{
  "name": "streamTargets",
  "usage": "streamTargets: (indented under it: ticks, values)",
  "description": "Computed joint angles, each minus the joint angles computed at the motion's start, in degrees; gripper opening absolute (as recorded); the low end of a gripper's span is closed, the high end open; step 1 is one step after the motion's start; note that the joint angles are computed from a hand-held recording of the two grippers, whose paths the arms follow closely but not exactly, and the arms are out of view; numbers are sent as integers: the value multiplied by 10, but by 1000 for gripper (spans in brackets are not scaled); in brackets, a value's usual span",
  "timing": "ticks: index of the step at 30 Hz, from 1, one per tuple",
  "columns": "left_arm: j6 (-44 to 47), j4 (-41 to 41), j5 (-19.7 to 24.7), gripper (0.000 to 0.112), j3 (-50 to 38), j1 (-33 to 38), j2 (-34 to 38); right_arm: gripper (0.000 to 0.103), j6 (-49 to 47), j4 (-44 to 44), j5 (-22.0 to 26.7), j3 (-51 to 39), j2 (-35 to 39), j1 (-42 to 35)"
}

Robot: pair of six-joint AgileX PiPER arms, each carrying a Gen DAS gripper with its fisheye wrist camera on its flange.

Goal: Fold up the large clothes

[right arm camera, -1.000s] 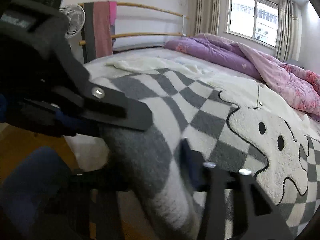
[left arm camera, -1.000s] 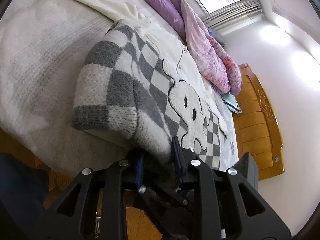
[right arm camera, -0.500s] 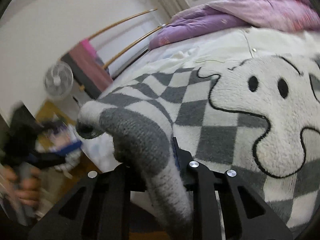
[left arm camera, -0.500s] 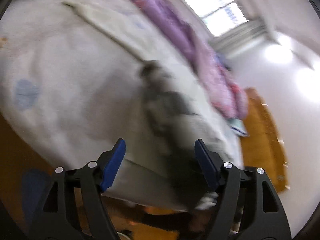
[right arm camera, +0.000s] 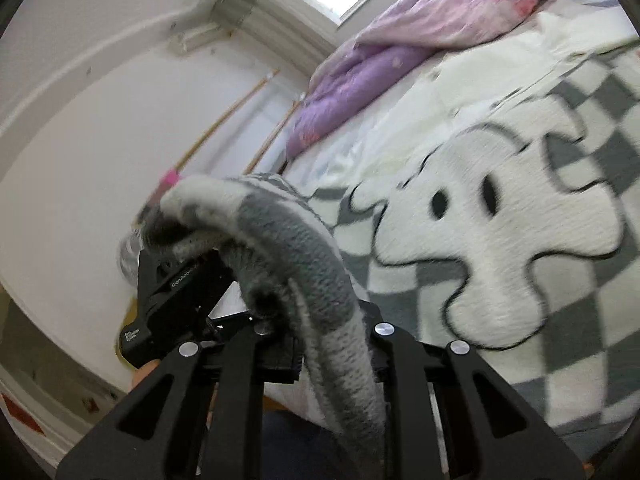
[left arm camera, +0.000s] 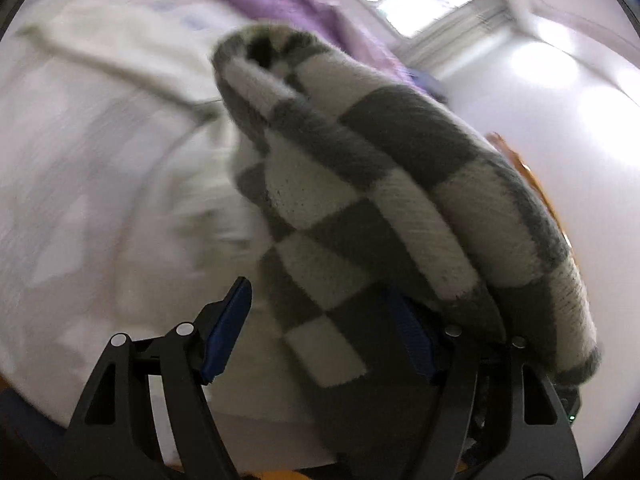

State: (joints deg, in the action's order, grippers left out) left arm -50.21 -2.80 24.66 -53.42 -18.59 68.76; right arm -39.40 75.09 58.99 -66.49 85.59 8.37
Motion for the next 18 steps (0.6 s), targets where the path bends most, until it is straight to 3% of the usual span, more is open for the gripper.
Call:
streamTargets:
  ticks: [3,6,9,14,18]
  values:
    - [15,0,-10,71,-73,-40,63,15,-13,22,33,18,-25,-78]
    - [0,48,27,71,-203,-100,162,15,-14,34,64,40,-40,-162]
    - [37,23,57,71,-313,-128,247,14,-12,37,88,62,-44,-233]
    - [166,-105,83,71,-446,-142,354,14,-38,22,104,114,-50,-342]
    - [152,-64,145,71,-531,-162,415,14,-17,-16,104,132,-14,-387]
